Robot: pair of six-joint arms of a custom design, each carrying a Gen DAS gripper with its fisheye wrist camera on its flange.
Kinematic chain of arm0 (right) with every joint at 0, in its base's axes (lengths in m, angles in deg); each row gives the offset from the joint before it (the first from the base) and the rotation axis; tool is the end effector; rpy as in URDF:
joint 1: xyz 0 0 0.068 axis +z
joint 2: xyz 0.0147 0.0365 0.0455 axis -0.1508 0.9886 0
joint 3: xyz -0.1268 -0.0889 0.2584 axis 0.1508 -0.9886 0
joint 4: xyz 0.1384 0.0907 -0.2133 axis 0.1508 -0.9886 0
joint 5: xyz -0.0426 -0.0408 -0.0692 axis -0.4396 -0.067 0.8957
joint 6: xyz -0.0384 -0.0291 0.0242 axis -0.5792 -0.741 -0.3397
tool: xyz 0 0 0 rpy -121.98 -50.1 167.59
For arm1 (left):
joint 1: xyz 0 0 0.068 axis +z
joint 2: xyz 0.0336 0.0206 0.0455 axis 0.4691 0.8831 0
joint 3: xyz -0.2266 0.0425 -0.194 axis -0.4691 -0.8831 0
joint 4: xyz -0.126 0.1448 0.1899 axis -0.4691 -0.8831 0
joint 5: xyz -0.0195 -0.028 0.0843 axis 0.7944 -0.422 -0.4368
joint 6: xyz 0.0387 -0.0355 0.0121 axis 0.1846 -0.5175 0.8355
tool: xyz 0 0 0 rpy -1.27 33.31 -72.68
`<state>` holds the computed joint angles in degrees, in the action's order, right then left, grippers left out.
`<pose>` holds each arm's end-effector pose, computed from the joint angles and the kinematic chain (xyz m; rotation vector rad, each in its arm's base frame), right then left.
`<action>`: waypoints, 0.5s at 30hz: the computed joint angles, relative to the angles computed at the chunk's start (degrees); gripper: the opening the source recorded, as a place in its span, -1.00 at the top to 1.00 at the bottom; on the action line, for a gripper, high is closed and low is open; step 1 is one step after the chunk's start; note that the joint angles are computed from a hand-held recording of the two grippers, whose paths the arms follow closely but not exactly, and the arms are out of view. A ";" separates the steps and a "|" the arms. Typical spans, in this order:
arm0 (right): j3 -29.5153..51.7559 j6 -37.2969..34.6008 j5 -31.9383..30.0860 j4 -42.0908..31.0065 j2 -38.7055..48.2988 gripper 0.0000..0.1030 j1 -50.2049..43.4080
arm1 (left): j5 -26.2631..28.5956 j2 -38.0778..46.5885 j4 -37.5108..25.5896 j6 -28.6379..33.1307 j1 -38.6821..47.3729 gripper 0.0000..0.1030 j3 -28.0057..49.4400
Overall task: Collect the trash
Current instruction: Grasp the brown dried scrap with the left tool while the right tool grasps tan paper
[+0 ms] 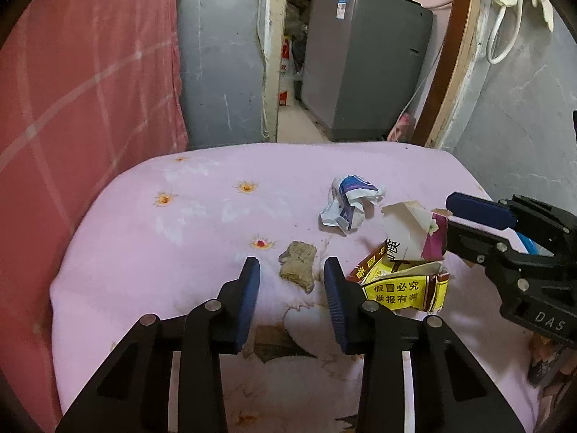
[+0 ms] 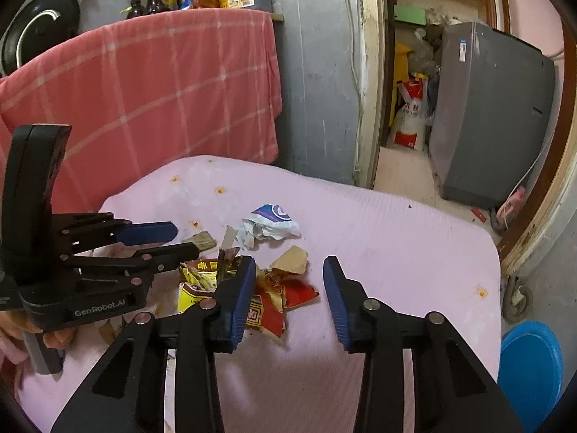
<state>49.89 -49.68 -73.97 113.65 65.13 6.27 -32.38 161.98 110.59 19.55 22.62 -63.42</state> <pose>0.3277 0.1079 0.0177 -1.1645 2.1045 0.6071 0.2286 -0.0148 0.0208 -0.3845 2.4050 0.0326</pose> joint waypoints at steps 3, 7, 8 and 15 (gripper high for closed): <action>1.81 0.13 0.66 -2.99 0.56 0.30 0.16 | 1.97 -0.59 -3.77 1.10 1.41 0.38 1.84; 2.37 0.33 0.83 -4.09 0.66 0.36 0.14 | 2.87 -0.92 -6.67 1.71 1.73 0.57 3.56; 2.55 0.31 1.04 -4.42 0.74 0.36 0.29 | 2.66 -1.11 -7.77 1.70 1.39 0.61 4.00; 4.18 -0.52 1.99 -7.58 1.35 0.57 0.94 | 4.00 -0.70 -8.02 1.66 1.71 0.68 4.19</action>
